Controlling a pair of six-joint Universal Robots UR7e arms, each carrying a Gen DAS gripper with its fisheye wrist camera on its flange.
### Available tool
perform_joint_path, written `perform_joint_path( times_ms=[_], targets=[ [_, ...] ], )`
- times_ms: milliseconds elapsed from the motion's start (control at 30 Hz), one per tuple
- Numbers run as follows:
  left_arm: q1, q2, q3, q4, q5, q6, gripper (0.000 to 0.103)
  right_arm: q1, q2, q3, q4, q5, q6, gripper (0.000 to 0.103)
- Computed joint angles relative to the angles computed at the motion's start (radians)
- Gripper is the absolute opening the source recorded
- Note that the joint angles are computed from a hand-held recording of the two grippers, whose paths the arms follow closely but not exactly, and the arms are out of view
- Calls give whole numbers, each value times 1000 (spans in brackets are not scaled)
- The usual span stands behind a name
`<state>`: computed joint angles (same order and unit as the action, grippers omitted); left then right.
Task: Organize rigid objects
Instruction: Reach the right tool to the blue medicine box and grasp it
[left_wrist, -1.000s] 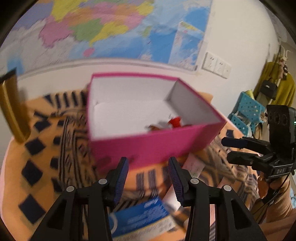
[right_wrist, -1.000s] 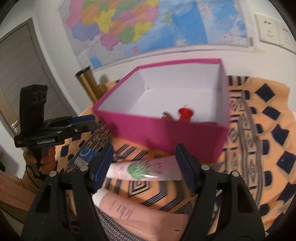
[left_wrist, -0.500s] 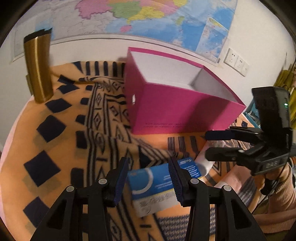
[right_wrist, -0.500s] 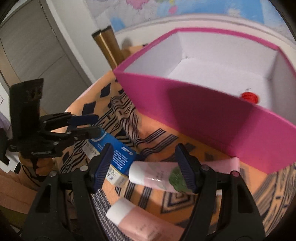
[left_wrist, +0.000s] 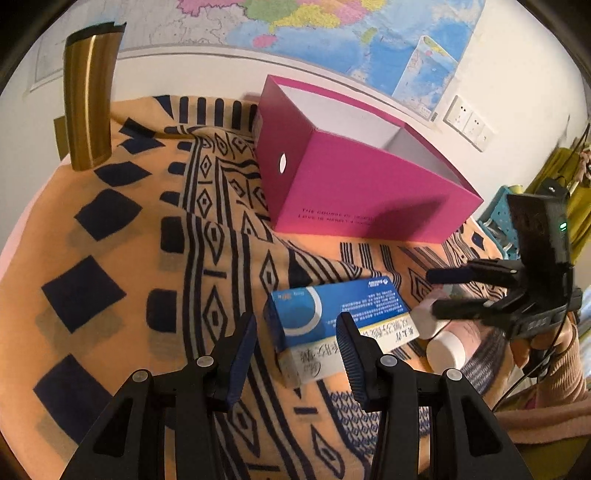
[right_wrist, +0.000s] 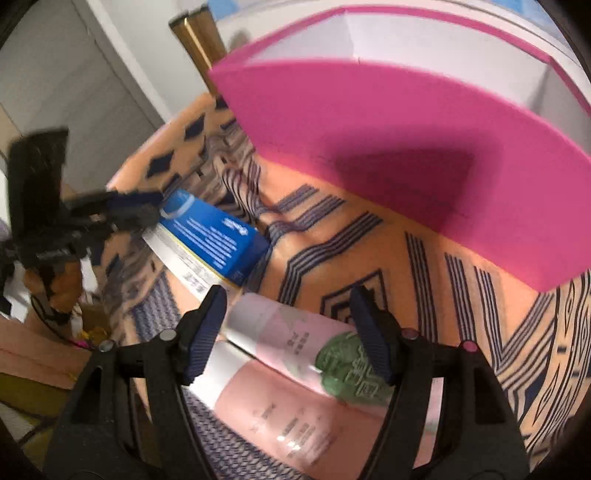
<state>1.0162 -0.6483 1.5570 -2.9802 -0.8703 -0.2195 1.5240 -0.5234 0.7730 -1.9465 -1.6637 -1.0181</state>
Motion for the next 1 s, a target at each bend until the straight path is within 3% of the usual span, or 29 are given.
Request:
perform_joint_path(
  times_ms=[100,433,767,1000],
  targets=[
    [6,-2,1,14,-28,-2,45,2,-28,55,-16,57,-3,71],
    [11,-6,8,33,-82,15,43,16,-19,104,-35,47,27,52],
    [20,-18,9,48,-117,3,39,25,-12,121,-73,28,49,52],
    [12,-15,-15,48,-134,34,39,22,-37,148,-108,59,68,52]
  ],
)
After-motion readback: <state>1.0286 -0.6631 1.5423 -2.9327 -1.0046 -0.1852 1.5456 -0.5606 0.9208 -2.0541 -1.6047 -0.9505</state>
